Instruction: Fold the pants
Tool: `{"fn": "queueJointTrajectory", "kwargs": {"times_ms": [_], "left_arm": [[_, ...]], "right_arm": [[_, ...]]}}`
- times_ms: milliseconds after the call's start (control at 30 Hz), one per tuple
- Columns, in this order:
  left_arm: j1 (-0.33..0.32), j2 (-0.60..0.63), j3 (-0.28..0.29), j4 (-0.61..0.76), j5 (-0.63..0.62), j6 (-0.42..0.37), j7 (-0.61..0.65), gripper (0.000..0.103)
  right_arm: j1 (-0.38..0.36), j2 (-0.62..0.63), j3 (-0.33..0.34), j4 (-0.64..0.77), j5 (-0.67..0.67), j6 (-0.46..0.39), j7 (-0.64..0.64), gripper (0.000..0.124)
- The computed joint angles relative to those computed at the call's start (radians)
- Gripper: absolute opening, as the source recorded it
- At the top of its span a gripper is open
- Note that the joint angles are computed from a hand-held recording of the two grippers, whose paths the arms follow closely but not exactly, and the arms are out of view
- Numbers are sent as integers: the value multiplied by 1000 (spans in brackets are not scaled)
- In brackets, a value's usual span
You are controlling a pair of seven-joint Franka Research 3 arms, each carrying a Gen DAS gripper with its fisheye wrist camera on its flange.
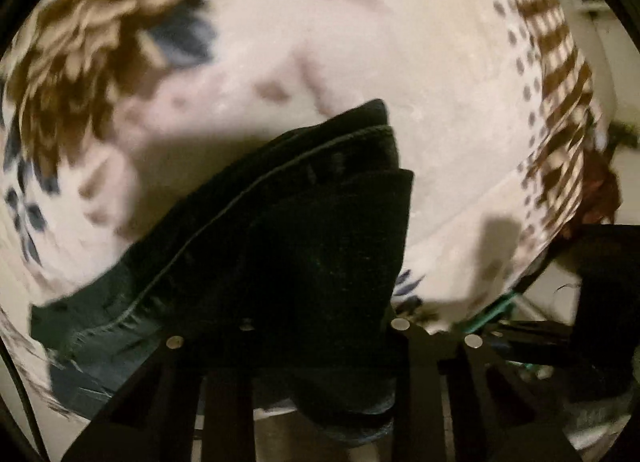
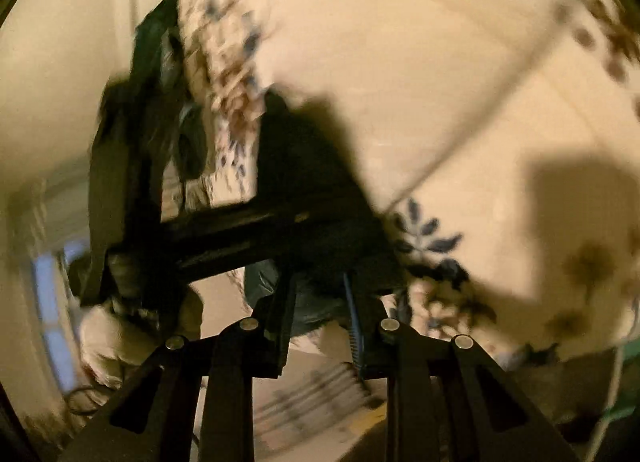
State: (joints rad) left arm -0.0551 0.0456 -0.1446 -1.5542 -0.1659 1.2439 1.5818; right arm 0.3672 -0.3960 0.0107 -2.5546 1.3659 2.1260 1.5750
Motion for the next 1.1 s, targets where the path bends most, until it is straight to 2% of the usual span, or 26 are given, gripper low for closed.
{"fn": "queueJointTrajectory", "kwargs": {"times_ms": [100,267,300,367,467,567,700,733,767,833,867,933,1033,1067,1100], "left_arm": [[2,-1,1,-1,-7,8,-13,25],[-2,-7,-1,-9,-13,27,-32,24],[-11,-28,-9,-48,-20,50,-45,24],[-18,-50,-11,-81,-29,74,-56,24],[-21,-66,-4,-97,-31,88,-48,24],[-27,-71,-3,-102,-30,103,-51,24],[-29,-84,1,-115,-38,115,-48,24],[-28,-86,3,-119,-42,119,-51,23],[-28,-91,4,-127,-48,125,-54,22],[-22,-93,12,-131,-62,123,-51,21],[-22,-95,12,-138,-66,127,-51,21],[-16,-99,18,-145,-82,127,-52,20],[-5,-101,28,-149,-110,134,-68,19],[-1,-101,31,-149,-122,134,-69,19],[-3,-103,27,-149,-124,135,-68,19]], "right_arm": [[5,33,-4,-1,48,-16,51,26],[4,97,28,106,-117,-58,101,26],[4,101,31,117,-140,-67,116,27],[5,123,48,160,-205,-67,168,38],[3,128,48,182,-256,-89,214,44],[4,115,41,155,-203,-86,265,44],[23,92,35,65,8,-36,305,44],[30,89,37,49,52,-25,305,44],[32,83,41,43,58,-14,305,35],[39,76,51,52,8,-15,323,20],[39,62,50,48,-7,-19,334,17],[42,46,50,58,-66,-40,351,14],[36,45,50,113,-278,-162,384,6],[25,30,63,107,-292,-173,377,6],[43,-3,40,70,-236,-153,397,7]]}}
